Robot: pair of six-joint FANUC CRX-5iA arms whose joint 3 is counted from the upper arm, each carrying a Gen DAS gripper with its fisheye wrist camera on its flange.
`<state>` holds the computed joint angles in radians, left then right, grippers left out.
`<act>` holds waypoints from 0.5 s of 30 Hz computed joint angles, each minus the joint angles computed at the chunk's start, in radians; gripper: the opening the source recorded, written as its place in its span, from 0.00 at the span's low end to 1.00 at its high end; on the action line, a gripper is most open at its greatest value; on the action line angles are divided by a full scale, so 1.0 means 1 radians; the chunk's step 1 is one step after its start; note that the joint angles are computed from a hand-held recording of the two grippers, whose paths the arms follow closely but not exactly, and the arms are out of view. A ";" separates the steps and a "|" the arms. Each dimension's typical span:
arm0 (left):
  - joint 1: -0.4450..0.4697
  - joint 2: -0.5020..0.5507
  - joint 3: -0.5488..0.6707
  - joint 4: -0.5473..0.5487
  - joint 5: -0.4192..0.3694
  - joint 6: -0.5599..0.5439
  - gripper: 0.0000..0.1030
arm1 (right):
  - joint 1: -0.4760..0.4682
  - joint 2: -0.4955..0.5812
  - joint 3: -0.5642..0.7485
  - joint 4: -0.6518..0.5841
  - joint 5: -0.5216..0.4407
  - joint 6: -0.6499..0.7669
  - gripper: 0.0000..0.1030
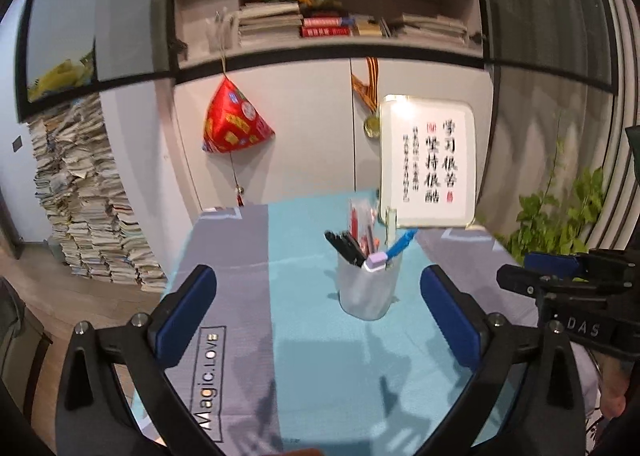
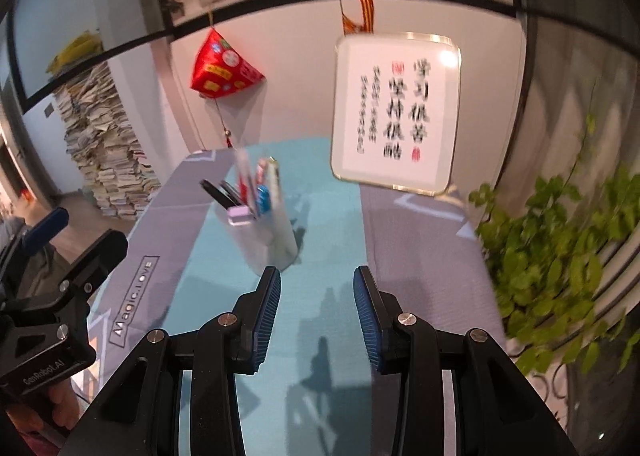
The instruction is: Organize stationery
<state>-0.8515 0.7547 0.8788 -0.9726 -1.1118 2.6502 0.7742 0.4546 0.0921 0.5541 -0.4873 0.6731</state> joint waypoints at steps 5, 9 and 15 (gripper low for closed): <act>-0.043 -0.034 -0.008 -0.067 -0.039 0.026 0.99 | 0.013 -0.076 -0.100 0.211 0.048 -0.172 0.42; -0.075 -0.049 0.002 -0.111 -0.074 0.039 0.99 | -0.005 -0.150 -0.206 0.447 0.116 -0.397 0.51; -0.105 -0.073 0.011 -0.139 -0.100 0.054 0.99 | -0.020 -0.225 -0.278 0.674 0.132 -0.588 0.53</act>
